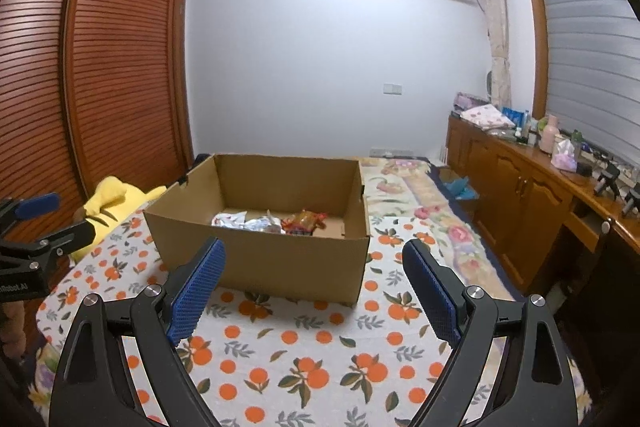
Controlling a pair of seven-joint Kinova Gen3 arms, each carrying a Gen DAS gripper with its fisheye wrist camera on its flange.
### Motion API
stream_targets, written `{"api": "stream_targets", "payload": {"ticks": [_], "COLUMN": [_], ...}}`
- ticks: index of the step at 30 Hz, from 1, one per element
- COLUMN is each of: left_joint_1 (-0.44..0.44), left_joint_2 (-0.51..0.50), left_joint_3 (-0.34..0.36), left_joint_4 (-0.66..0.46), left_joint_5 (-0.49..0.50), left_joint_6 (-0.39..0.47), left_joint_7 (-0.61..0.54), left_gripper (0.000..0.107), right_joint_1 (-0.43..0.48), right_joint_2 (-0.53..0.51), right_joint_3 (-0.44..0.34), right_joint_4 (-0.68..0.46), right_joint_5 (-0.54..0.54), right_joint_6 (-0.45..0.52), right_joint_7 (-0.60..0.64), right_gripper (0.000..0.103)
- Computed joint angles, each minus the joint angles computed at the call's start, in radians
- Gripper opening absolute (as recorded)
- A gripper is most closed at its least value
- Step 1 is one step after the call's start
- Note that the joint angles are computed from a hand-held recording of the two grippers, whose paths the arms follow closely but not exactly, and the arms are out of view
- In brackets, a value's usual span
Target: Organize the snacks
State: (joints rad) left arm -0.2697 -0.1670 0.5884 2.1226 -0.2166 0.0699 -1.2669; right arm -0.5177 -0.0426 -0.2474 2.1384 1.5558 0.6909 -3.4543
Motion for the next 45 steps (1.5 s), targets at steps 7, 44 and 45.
{"api": "stream_targets", "payload": {"ticks": [7,44,45], "left_joint_1": [-0.010,0.010,0.014], "left_joint_2": [0.007,0.018,0.019], "left_joint_3": [0.008,-0.012,-0.016], "left_joint_4": [0.009,0.020,0.019], "left_joint_5": [0.005,0.013,0.014], "left_joint_6": [-0.002,-0.010,-0.010], "left_joint_7": [0.006,-0.002,-0.003], "left_gripper": [0.094,0.094,0.094], "right_joint_1": [0.000,0.000,0.000], "right_joint_2": [0.002,-0.001,-0.001], "right_joint_3": [0.002,0.002,0.002], "right_joint_4": [0.013,0.021,0.021], "right_joint_5": [0.000,0.010,0.007], "right_joint_6": [-0.022,-0.021,-0.022], "right_joint_7": [-0.012,-0.030,-0.028], "right_gripper": [0.092,0.092,0.092]}}
